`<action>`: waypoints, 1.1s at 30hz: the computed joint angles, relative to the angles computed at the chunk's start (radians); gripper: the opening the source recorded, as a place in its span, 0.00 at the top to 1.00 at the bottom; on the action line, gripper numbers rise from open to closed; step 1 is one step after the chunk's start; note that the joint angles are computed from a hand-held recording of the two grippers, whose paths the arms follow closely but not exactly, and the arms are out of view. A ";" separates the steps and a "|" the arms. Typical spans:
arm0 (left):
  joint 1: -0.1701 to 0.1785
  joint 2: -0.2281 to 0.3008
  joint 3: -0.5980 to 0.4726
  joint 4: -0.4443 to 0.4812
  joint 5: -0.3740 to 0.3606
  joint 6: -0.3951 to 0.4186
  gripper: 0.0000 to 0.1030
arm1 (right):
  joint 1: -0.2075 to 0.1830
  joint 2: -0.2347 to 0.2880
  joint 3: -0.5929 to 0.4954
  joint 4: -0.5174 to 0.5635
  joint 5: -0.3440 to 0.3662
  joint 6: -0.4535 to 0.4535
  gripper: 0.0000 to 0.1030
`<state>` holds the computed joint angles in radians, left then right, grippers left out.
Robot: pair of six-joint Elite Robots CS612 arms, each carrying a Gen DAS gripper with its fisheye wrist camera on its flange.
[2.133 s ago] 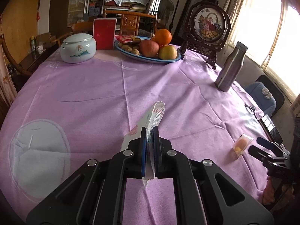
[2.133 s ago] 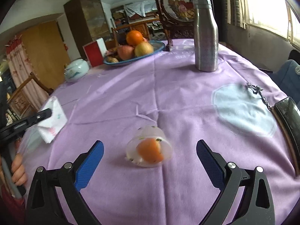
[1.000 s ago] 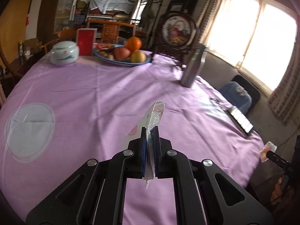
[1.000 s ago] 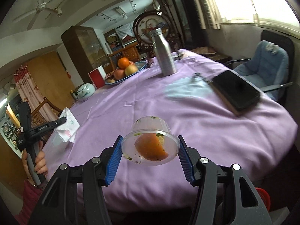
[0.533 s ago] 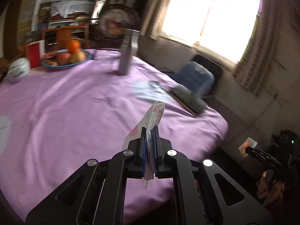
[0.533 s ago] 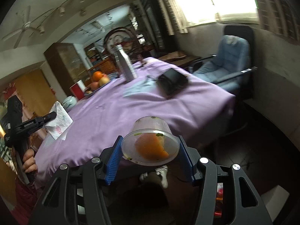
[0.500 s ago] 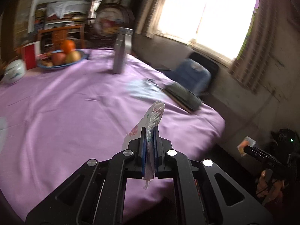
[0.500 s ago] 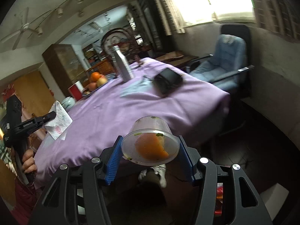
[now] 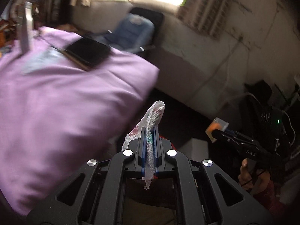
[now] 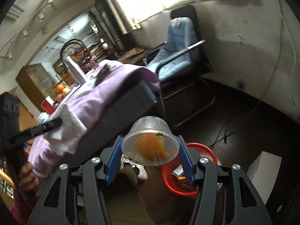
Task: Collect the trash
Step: 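Carry the napkin and clear cup to the red wastebasket and open both grippers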
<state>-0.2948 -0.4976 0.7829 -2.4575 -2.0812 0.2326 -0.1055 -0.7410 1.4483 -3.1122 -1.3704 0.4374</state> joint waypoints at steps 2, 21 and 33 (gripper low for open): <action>-0.019 0.028 -0.033 0.051 0.008 0.031 0.93 | -0.010 0.004 0.009 -0.002 0.004 0.015 0.45; -0.110 0.250 -0.317 0.375 0.158 0.126 0.35 | -0.067 0.068 -0.002 0.074 0.074 0.091 0.45; -0.091 0.083 0.025 0.033 0.276 0.089 0.16 | -0.054 0.107 -0.052 0.149 0.108 0.084 0.45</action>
